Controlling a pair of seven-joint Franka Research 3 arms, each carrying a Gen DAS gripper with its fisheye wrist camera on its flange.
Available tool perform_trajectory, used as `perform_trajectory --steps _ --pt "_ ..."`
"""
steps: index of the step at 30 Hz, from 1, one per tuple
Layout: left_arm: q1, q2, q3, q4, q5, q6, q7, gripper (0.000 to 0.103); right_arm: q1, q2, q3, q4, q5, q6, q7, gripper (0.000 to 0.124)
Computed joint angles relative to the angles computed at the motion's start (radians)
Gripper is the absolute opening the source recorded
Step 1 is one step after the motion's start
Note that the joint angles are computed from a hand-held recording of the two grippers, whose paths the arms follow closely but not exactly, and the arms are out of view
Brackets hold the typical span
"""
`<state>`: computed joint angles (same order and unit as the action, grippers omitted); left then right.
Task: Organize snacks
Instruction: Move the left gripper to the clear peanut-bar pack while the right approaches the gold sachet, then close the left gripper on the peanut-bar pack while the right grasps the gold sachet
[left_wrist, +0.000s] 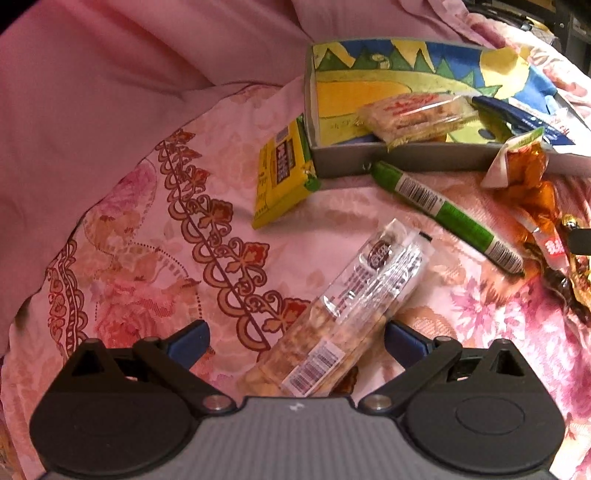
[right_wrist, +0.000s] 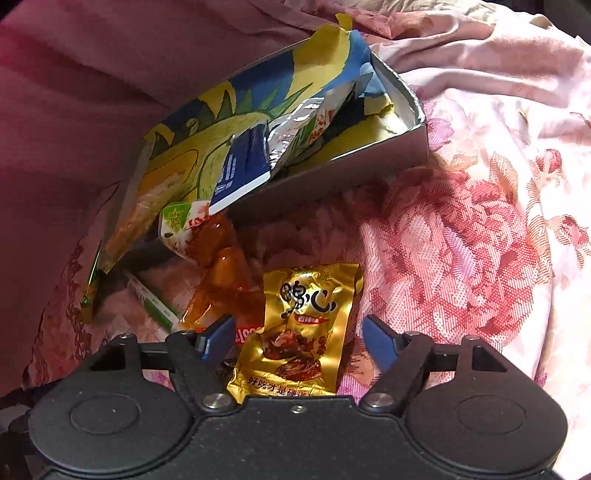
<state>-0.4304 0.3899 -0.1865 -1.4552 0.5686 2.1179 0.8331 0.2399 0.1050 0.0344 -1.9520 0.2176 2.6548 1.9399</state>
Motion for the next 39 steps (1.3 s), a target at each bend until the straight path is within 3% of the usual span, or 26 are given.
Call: perform_trajectory --steps 3,8,13,17,25,28,33,34,36,39 --pt "0.014 -0.009 -0.007 -0.016 -0.031 0.026 0.006 0.100 -0.001 0.001 0.006 0.002 0.027 -0.004 -0.032 0.075" --pt "0.049 -0.037 -0.030 -0.061 -0.123 0.118 0.032 0.081 0.000 0.005 0.008 0.002 0.047 -0.003 -0.066 0.067" --pt "0.065 -0.044 -0.028 -0.078 -0.186 0.144 0.000 0.067 -0.002 -0.003 0.006 -0.017 0.063 0.020 -0.066 0.063" --pt "0.085 -0.057 -0.035 -0.098 -0.241 0.170 -0.008 0.061 -0.002 -0.011 0.004 -0.028 0.060 0.026 -0.057 0.051" --pt "0.134 -0.076 -0.078 -0.143 -0.436 0.246 0.041 0.046 -0.006 -0.023 0.007 -0.033 0.088 0.006 -0.068 0.050" --pt "0.134 -0.073 -0.087 -0.146 -0.480 0.259 0.071 0.046 -0.006 -0.031 0.010 -0.037 0.103 -0.003 -0.076 0.047" --pt "0.094 -0.063 -0.062 -0.124 -0.396 0.238 0.053 0.046 -0.009 -0.039 0.013 -0.045 0.158 -0.004 -0.095 0.047" --pt "0.087 -0.065 -0.057 -0.123 -0.380 0.236 0.038 0.048 -0.011 -0.039 0.013 -0.047 0.183 0.000 -0.094 0.049" --pt "0.075 -0.066 -0.045 -0.121 -0.341 0.233 0.003 0.052 -0.020 -0.042 0.016 -0.057 0.281 0.012 -0.113 0.065" --pt "0.069 -0.065 -0.041 -0.113 -0.305 0.222 -0.018 0.054 -0.021 -0.032 0.016 -0.048 0.320 0.021 -0.119 0.070"
